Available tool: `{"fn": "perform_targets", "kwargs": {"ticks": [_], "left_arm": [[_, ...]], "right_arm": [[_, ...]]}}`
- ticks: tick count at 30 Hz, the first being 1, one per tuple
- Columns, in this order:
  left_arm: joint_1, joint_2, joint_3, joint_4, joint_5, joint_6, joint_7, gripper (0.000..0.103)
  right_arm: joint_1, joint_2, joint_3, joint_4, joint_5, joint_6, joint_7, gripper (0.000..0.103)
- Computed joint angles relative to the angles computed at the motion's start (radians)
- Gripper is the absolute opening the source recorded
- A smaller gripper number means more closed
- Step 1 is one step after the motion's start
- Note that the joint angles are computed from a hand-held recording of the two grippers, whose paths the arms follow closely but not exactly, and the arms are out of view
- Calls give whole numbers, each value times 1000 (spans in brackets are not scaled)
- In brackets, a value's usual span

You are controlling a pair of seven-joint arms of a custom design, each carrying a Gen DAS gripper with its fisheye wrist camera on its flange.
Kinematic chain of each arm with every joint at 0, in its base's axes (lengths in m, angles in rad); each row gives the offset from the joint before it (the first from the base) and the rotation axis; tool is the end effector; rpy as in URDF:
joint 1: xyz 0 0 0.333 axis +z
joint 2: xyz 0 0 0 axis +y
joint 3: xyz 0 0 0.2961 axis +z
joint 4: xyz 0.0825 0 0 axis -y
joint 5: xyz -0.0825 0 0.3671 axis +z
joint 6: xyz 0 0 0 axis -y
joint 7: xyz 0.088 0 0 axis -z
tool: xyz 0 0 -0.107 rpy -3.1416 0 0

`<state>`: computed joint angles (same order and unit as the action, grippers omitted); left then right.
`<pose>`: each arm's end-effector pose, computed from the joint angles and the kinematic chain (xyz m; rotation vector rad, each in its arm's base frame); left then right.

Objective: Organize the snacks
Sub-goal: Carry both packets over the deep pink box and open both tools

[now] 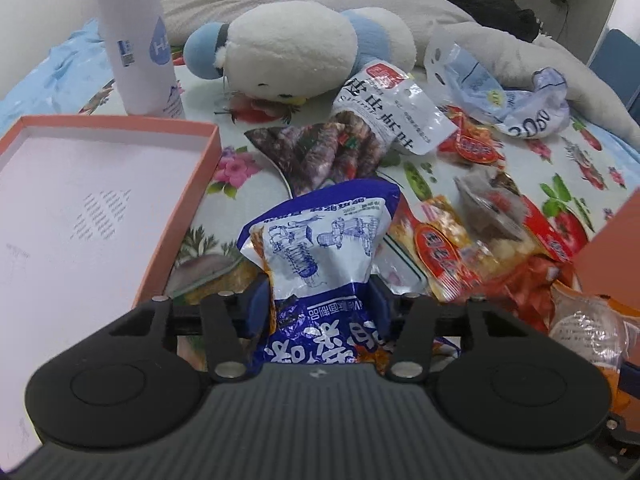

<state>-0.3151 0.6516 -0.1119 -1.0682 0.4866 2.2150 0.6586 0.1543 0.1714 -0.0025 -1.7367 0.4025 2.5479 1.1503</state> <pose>0.6989 -0.2701 0.4978 -2.1413 1.5300 -0.5980 0.6330 0.0918 0.5328 -2.0002 1.4574 -0.3939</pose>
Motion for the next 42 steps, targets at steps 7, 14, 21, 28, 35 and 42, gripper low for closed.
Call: {"fn": "perform_targets", "kwargs": {"ticks": [7, 14, 21, 28, 35, 42], "left_arm": [[-7, -215, -31, -261, 25, 46, -89, 57], [-18, -420, -82, -457, 61, 63, -174, 57], [-31, -575, -132, -572, 101, 79, -228, 57], [-45, -687, -176, -648, 110, 103, -300, 57], [-82, -738, -225, -653, 136, 58, -338, 57], [-123, -726, -255, -621, 151, 58, -341, 57]], "right_arm": [[-18, -132, 0, -109, 64, -16, -65, 62], [-31, -303, -11, -243, 125, -13, -119, 62], [-38, -470, -25, -365, 173, 2, -152, 62], [-48, -602, -38, -454, 197, 4, -181, 62], [-76, -700, -53, -513, 195, -13, -184, 62], [-119, -774, -59, -555, 171, -32, -170, 62]]}}
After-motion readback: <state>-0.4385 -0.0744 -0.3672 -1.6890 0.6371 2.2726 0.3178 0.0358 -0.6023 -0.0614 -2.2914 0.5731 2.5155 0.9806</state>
